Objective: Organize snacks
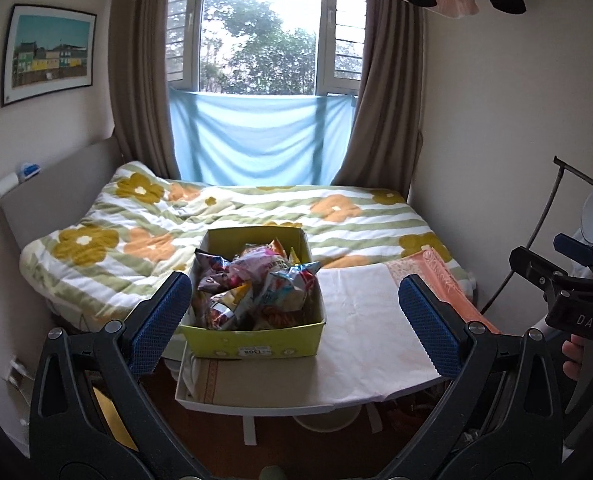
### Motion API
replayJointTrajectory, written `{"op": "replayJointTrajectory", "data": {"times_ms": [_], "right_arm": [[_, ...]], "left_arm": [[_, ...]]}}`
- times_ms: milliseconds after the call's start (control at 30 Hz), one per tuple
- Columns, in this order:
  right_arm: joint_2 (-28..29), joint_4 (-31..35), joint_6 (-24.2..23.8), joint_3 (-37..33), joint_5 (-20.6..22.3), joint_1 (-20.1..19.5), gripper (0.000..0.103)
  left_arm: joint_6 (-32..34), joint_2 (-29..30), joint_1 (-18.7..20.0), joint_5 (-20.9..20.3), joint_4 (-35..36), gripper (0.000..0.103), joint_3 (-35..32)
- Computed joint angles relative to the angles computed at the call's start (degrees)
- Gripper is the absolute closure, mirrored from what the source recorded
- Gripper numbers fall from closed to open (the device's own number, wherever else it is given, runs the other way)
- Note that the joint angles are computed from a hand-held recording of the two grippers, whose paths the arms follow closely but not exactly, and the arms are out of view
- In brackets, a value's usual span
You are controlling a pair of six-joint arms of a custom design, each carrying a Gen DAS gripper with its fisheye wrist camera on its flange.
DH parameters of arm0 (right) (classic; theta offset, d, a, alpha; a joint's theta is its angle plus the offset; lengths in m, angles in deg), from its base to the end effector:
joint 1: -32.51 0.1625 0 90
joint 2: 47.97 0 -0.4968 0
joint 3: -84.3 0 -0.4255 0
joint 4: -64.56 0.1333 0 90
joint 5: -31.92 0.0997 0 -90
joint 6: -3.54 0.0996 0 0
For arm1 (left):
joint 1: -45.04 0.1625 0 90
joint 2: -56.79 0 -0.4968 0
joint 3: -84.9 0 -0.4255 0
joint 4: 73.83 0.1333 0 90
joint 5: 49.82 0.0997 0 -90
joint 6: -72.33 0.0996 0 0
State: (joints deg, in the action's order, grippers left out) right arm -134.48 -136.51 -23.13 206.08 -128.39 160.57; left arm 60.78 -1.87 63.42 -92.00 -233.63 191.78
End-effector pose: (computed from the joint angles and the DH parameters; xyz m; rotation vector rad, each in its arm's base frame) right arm 0.2991 -0.3178 0.5011 0.1178 -1.8556 1.3769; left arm -0.5603 -0.4044 0.2440 1.0820 2.2989 -1.1059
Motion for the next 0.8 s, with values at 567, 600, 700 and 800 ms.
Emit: {"op": "replayJointTrajectory", "data": {"times_ms": [567,600,700,800], "right_arm": [[1.0,-5.3,-4.5,-0.1,-1.2,1.7,0.0],[1.2,-5.3,-4.5,-0.2,-1.4,1.7,0.0],[1.4,-5.4,-4.4,-0.3,-1.4,1.8,0.0],[1.6,-5.7,-4.4,-0.3,-1.5,1.6,0.0]], "left_arm": [[0.3,-1.0,-1.4,1.1,-0.8,0.0,1.3],[0.3,-1.0,-1.4,1.1,-0.9,0.0,1.3],[0.2,-1.0,-1.4,1.5,-0.9,0.0,1.4],[-0.2,-1.0,-1.5,1.8,-0.4,0.0,1.4]]}}
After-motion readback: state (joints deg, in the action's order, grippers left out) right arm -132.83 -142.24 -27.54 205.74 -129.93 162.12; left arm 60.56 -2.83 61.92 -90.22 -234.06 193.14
